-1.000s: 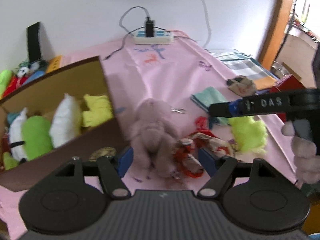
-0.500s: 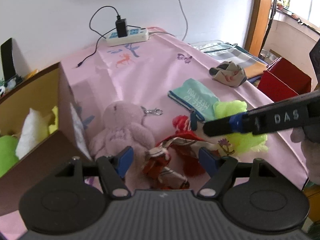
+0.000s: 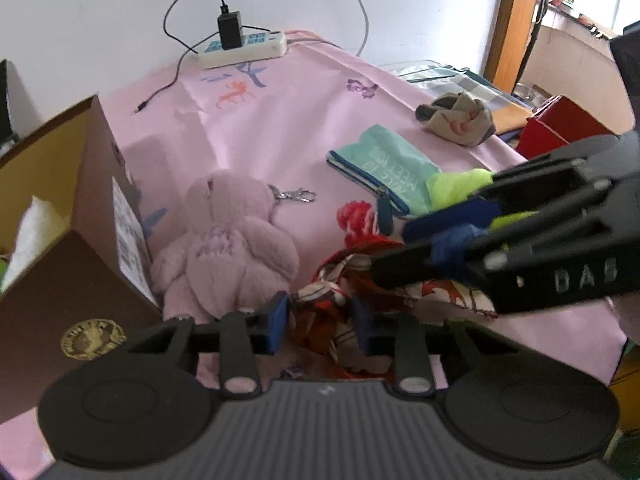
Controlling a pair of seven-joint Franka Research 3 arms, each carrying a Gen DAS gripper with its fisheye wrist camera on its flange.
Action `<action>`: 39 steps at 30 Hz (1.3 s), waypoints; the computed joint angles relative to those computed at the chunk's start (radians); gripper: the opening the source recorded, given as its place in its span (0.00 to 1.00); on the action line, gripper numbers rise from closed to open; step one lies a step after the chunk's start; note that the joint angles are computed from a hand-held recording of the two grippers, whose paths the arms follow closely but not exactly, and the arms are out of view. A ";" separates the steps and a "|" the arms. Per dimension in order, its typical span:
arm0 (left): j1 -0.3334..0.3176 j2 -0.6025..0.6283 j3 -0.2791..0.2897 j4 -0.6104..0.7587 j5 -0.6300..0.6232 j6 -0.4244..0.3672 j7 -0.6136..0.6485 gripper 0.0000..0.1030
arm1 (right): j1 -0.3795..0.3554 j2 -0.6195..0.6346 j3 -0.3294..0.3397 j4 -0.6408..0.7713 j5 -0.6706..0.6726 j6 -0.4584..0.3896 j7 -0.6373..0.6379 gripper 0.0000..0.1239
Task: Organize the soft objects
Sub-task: 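Move the right gripper to the pink teddy bear and grasp its head, then lift the pink teddy bear with the right gripper toward the box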
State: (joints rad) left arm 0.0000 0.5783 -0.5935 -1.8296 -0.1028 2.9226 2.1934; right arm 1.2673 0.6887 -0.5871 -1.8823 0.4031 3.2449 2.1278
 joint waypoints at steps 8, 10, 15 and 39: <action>0.081 -0.002 -0.096 -0.034 -0.092 -0.033 0.106 0.57 | -0.252 -0.013 0.263 0.063 0.079 0.111 -0.037 0.16; 0.129 -0.011 -0.138 -0.049 -0.131 -0.032 0.145 0.58 | -0.371 -0.001 0.385 0.106 0.073 0.125 -0.049 0.16; 0.152 -0.045 -0.119 -0.059 -0.186 -0.018 0.144 0.60 | -0.480 0.071 0.473 0.243 0.089 0.034 -0.048 0.16; 0.060 0.041 0.007 0.087 -0.165 -0.084 -0.021 0.57 | -0.753 0.186 0.818 0.370 0.033 0.106 -0.099 0.13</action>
